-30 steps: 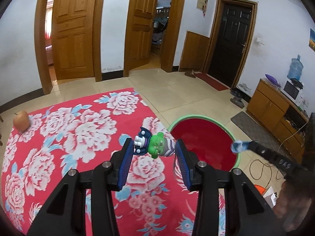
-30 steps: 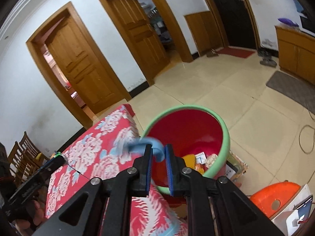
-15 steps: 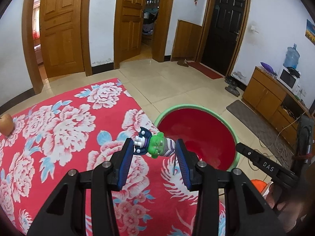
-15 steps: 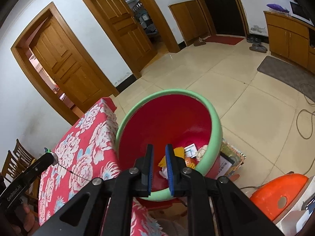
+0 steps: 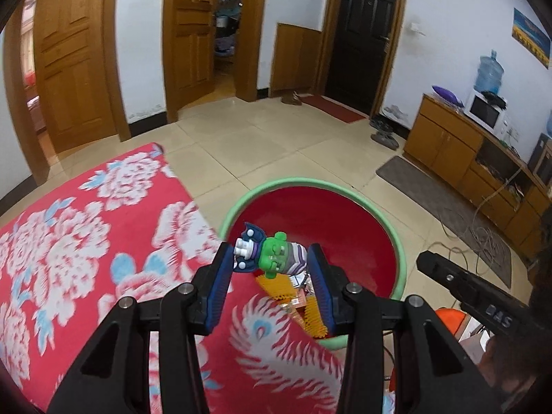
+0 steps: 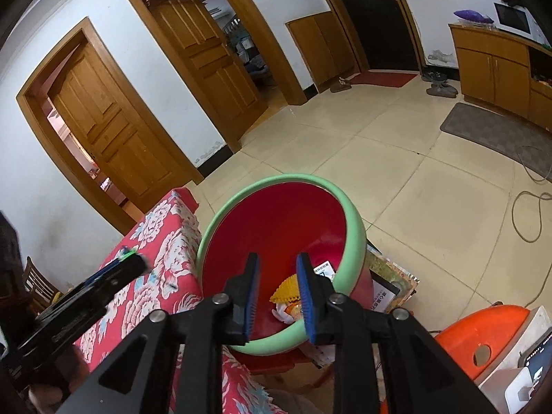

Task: Collect trash
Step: 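Carry the blue clip over the bucket and open the right tool, then carry the green toy figure over the bucket and open the left tool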

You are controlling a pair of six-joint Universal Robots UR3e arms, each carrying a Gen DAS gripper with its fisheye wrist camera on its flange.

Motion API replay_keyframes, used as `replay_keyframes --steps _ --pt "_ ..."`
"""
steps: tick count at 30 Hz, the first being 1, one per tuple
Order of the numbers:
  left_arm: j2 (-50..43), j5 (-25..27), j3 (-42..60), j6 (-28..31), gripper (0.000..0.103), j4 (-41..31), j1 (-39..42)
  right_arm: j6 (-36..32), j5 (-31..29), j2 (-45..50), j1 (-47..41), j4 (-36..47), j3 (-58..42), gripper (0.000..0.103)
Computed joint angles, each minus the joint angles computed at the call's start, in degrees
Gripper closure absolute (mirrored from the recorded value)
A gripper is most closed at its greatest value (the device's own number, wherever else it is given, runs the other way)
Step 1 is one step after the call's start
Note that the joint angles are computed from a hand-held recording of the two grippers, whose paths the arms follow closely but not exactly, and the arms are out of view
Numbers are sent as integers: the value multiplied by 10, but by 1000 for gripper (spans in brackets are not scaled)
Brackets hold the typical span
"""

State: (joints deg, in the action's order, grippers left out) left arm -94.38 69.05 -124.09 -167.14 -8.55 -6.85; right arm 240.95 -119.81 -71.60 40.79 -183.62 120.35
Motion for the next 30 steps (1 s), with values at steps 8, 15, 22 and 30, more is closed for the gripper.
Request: replay_keyframes --steps 8,15,22,30 --pt "-41 26 23 -29 36 28 -21 12 -3 -16 -7 -22 35 58" --pt "6 28 -6 -26 36 0 6 2 -3 -15 4 -9 15 52" --pt "147 15 -91 3 34 -54 70 -14 -20 -5 51 44 -56 32" --pt "394 -57 -166 64 27 -246 231 -33 -38 32 109 99 -152 19"
